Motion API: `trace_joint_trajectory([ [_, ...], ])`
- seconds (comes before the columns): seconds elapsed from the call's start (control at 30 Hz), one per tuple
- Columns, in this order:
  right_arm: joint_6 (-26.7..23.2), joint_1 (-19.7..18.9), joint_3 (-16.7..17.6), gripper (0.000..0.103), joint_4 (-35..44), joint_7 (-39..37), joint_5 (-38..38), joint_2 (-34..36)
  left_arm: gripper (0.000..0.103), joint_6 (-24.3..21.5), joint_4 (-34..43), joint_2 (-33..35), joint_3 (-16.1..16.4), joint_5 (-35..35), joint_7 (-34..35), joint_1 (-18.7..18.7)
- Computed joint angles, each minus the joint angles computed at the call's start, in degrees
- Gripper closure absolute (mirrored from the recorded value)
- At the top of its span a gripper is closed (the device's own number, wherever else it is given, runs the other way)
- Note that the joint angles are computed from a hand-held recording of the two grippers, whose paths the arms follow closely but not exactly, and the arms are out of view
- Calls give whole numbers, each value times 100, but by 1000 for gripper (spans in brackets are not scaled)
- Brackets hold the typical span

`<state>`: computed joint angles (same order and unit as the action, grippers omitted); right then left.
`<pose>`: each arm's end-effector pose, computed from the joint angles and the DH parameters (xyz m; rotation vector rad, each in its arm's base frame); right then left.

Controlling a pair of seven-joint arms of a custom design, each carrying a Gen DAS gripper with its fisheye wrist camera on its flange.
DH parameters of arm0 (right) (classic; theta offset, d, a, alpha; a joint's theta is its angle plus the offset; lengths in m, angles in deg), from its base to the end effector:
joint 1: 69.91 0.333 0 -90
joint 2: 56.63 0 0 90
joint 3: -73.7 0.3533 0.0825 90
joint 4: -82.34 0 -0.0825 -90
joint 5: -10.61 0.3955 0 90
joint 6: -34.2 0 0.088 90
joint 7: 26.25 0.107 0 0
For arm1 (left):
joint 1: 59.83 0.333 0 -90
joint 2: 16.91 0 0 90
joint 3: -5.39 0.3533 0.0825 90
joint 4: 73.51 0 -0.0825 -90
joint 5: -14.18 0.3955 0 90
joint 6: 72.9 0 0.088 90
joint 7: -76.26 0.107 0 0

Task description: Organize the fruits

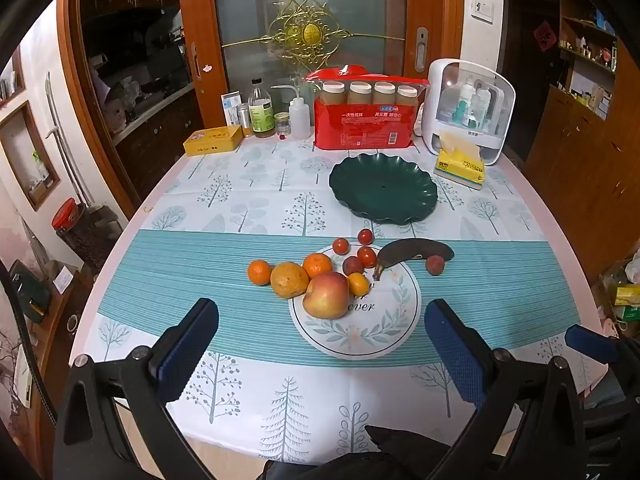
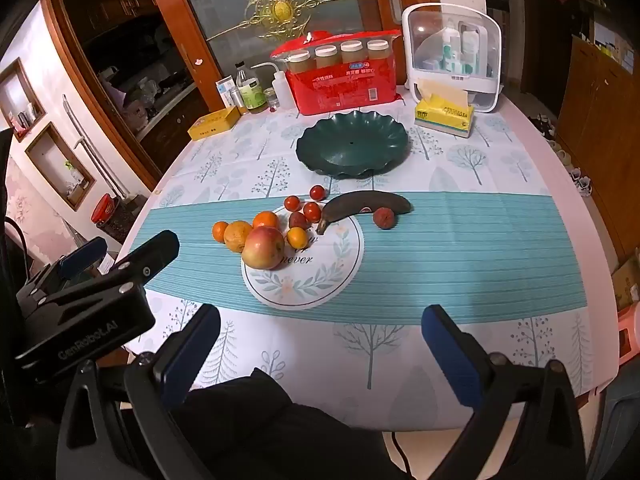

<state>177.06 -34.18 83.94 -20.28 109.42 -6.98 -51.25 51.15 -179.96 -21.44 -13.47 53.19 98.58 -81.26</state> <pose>0.4539 0.4649 0.5965 -1.9373 1.6061 -0.2991 0.4563 -0.3636 0.6314 -1.9189 1.5823 -0.6004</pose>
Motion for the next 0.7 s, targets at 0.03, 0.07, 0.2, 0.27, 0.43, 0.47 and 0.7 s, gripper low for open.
trace_joint_trajectory([
  [0.03,-36,-3,5,2,17,-35,41,6,1,29,-13,-7,4,5,-13,1],
  [0.07,-33,-1,5,2,16,-37,41,6,1,23,-11,-5,3,8,-7,1],
  [0.2,-55,-2,5,2,27,-58,84,10,1,29,-17,-11,5,-2,-5,1],
  [0.27,-69,0,4,2,35,-62,94,14,1,43,-30,-20,7,-10,-10,4],
  [0.43,0,9,-2,2,-47,-56,117,-8,1,19,-30,-25,5,-25,1,6],
  [0.47,1,7,1,2,-50,-51,115,-10,1,-2,-28,-28,3,-29,-8,7],
  [0.7,126,-6,-12,2,-171,-2,13,-41,1,-208,43,69,-82,125,-223,-67],
])
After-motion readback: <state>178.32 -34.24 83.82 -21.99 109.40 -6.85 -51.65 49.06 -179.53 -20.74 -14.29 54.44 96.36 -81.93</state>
